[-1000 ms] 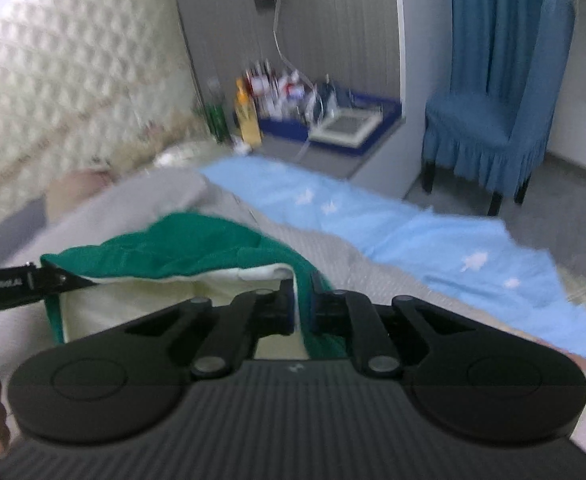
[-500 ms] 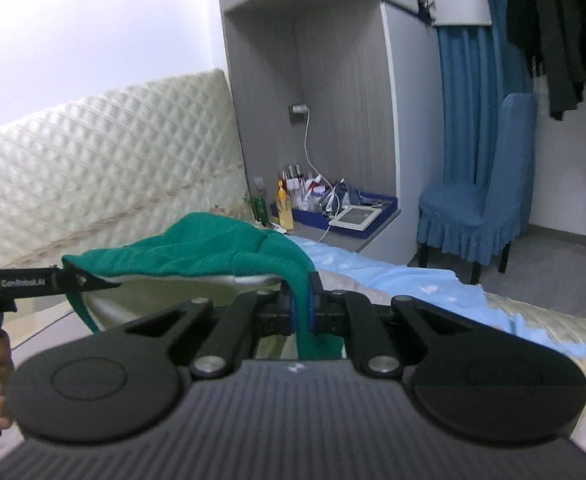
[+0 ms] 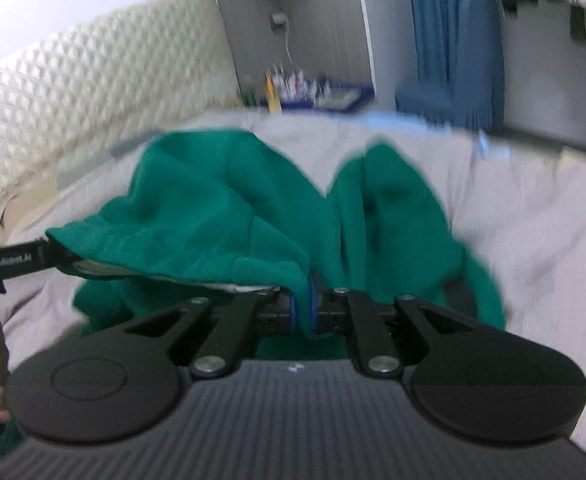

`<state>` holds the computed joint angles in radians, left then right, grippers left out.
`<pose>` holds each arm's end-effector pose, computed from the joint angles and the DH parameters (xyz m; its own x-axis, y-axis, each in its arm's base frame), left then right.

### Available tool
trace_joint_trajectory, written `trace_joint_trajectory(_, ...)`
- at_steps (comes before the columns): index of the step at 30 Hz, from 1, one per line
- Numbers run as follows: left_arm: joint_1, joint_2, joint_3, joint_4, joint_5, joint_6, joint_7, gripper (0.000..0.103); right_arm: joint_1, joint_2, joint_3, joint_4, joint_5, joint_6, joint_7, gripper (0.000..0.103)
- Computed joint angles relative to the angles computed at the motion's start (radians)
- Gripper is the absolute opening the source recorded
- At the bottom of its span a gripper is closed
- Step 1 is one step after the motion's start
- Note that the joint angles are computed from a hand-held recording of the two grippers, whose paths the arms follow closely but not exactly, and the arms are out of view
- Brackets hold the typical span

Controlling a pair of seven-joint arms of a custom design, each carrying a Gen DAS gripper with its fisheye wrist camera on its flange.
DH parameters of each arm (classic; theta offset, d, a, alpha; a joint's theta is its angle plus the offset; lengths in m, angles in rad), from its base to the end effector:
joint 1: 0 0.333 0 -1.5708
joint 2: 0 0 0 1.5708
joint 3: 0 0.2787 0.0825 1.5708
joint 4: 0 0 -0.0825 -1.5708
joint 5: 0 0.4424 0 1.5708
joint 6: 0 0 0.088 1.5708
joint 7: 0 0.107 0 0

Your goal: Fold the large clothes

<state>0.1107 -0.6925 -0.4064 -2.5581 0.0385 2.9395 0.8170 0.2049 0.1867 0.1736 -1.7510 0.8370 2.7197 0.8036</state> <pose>0.4558 -0.1571 0.5494 0.1531 -0.9234 0.3521 -0.4718 -0.3814 -0.7950 0.6708 0.2301 0.4857 0.5572 -0.7965 -0.2349 -0.5904 -0.1811 -0.7865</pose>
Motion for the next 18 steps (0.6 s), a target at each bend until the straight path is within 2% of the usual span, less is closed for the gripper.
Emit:
trace_joint_trajectory(4,-0.046,0.001,0.022,-0.069,-0.034,0.021,0.000,0.011,-0.003,0.005,-0.008,-0.006,-0.035,-0.062,0.021,0.012)
trace_joint_trajectory(7,-0.060,-0.003,0.032,-0.106,-0.056,0.063,0.002,0.011,-0.015,-0.009,-0.004,-0.009,0.004,-0.104,-0.007,0.016)
trace_joint_trajectory(9,-0.085,-0.012,0.060,-0.116,-0.074,0.061,0.031,0.012,-0.016,-0.023,-0.007,-0.020,0.036,-0.113,-0.038,0.019)
trace_joint_trajectory(10,-0.110,-0.018,0.086,-0.122,-0.094,0.056,0.048,0.020,-0.016,-0.031,-0.008,-0.026,0.052,-0.116,-0.065,0.023)
trace_joint_trajectory(12,-0.170,-0.041,0.145,-0.146,-0.146,0.075,0.076,0.044,-0.021,-0.053,-0.016,-0.042,0.100,-0.157,-0.119,0.035)
trace_joint_trajectory(13,-0.195,-0.064,0.163,-0.166,-0.176,0.093,0.088,0.062,-0.028,-0.073,-0.023,-0.063,0.146,-0.190,-0.156,0.048)
trace_joint_trajectory(14,-0.187,-0.090,0.147,-0.176,-0.191,0.092,0.081,0.069,-0.030,-0.082,-0.032,-0.067,0.185,-0.221,-0.178,0.066)
trace_joint_trajectory(16,-0.114,-0.166,0.060,-0.184,-0.176,0.030,0.043,0.070,-0.029,-0.103,-0.049,-0.081,0.260,-0.257,-0.223,0.078)
trace_joint_trajectory(18,-0.118,-0.198,0.061,-0.192,-0.166,0.046,0.055,0.072,-0.021,-0.131,-0.064,-0.104,0.333,-0.267,-0.292,0.077)
